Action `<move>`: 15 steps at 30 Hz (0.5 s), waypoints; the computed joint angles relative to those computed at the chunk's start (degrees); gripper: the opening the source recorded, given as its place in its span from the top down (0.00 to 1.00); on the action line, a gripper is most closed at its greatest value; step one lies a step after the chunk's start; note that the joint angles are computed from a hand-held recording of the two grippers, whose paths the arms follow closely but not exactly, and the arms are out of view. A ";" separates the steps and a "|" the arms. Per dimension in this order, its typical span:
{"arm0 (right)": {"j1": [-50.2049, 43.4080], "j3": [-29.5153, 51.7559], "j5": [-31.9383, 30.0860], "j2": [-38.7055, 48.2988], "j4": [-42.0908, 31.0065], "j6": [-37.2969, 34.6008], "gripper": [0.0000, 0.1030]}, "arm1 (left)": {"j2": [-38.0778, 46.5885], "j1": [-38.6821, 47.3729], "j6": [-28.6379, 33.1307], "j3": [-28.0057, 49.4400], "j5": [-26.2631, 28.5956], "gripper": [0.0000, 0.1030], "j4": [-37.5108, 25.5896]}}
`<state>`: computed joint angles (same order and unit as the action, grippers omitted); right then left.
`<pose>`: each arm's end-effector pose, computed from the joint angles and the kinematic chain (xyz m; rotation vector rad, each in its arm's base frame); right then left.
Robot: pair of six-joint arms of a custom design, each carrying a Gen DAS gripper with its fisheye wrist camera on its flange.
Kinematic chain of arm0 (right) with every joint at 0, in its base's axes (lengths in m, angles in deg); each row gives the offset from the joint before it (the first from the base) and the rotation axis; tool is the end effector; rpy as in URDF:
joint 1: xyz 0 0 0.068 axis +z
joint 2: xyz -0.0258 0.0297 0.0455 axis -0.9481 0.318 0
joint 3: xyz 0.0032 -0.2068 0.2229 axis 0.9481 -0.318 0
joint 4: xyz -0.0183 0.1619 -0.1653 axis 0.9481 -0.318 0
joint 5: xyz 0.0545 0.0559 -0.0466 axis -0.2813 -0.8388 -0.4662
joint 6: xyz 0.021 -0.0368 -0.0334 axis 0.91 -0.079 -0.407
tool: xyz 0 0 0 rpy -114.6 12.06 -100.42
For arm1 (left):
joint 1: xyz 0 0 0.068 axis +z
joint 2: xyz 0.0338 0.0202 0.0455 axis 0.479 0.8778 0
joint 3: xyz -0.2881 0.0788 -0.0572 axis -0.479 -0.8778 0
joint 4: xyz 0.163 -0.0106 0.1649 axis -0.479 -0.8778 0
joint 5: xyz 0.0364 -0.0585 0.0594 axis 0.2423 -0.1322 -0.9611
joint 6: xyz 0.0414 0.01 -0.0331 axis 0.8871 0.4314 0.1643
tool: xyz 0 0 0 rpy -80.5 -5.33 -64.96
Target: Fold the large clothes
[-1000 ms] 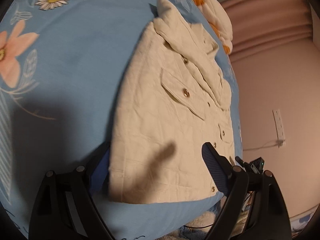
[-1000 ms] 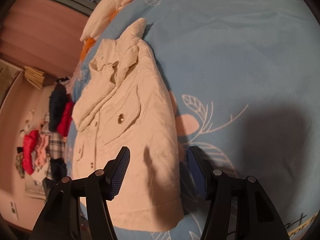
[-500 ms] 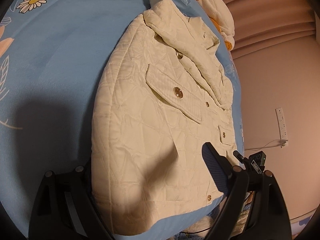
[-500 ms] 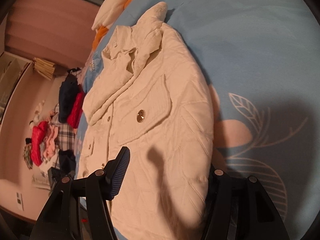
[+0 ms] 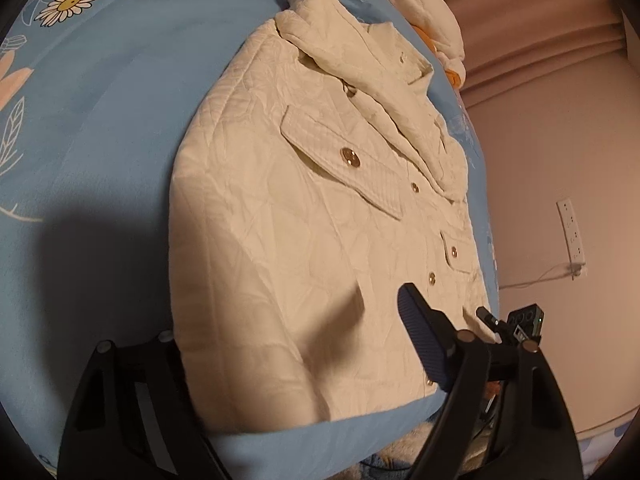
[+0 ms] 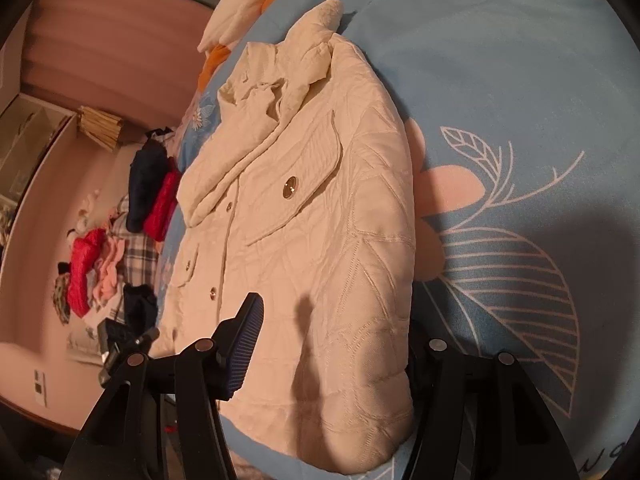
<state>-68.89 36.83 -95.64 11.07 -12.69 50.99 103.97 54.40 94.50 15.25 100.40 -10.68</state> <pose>0.1431 0.0259 0.2064 0.3953 2.4477 0.9792 0.2042 0.0697 0.1672 -0.2439 2.5784 -1.0144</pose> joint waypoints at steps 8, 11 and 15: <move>6.49 0.31 9.59 0.14 1.94 3.01 0.70 | 0.20 0.06 -3.46 -0.44 -2.81 0.71 2.02; 5.65 -0.04 9.58 -1.09 1.61 3.37 0.81 | -0.33 -0.27 -2.92 0.37 -3.04 0.78 0.54; 10.18 1.40 14.20 -5.28 1.56 5.46 0.89 | -4.23 -0.19 -1.62 2.14 0.12 0.88 -2.89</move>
<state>-58.72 38.23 -81.45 5.79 -11.13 56.46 99.74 54.21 92.87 17.38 100.52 -13.56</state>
